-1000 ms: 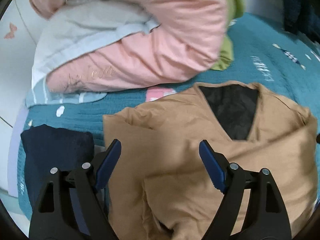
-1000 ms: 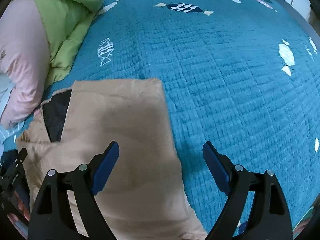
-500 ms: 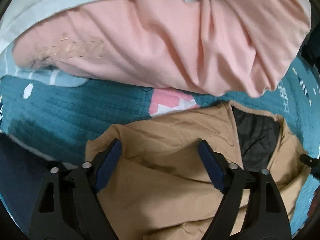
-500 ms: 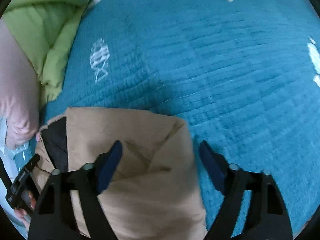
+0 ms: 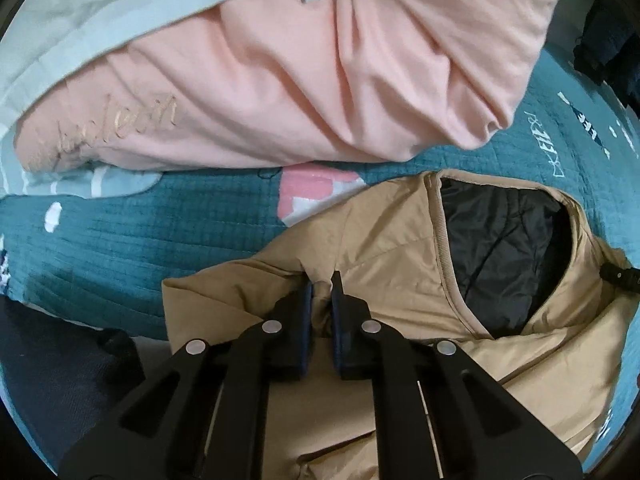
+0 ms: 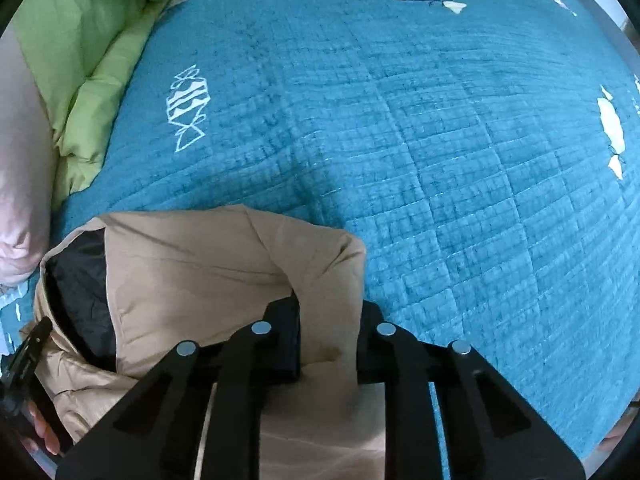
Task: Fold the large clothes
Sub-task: 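Grasp the jacket side edge with the right tool while the left tool grips the hem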
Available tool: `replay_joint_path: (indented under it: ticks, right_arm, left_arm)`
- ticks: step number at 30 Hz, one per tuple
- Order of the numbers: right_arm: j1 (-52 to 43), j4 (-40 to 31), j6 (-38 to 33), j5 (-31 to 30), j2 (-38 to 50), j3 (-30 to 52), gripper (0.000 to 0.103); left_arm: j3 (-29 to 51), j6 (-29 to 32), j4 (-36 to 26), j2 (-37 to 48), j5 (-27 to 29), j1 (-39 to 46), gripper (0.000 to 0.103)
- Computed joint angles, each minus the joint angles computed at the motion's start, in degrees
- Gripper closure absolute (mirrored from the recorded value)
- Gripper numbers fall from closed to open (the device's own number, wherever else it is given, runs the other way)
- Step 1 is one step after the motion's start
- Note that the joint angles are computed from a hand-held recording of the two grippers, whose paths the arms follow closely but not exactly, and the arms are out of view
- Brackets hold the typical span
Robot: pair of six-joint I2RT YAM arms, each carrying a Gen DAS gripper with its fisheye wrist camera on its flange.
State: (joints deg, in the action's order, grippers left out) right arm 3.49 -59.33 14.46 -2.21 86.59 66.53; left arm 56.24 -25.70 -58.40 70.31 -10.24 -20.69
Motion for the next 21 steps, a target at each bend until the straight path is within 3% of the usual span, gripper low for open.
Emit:
replay_joint_path:
  ticks: [7, 21]
  right_arm:
    - [1.6, -1.4, -0.5, 2.2, -1.6, 1.1, 0.089]
    - [1.1, -6.3, -1.3, 2.2, -7.7, 2.9, 0.089]
  left_arm:
    - [4.1, -1.4, -4.3, -0.1, -3.5, -3.2, 0.095]
    - [8.1, 0.6, -12.9, -6.2, -4.4, -1.3, 0.095]
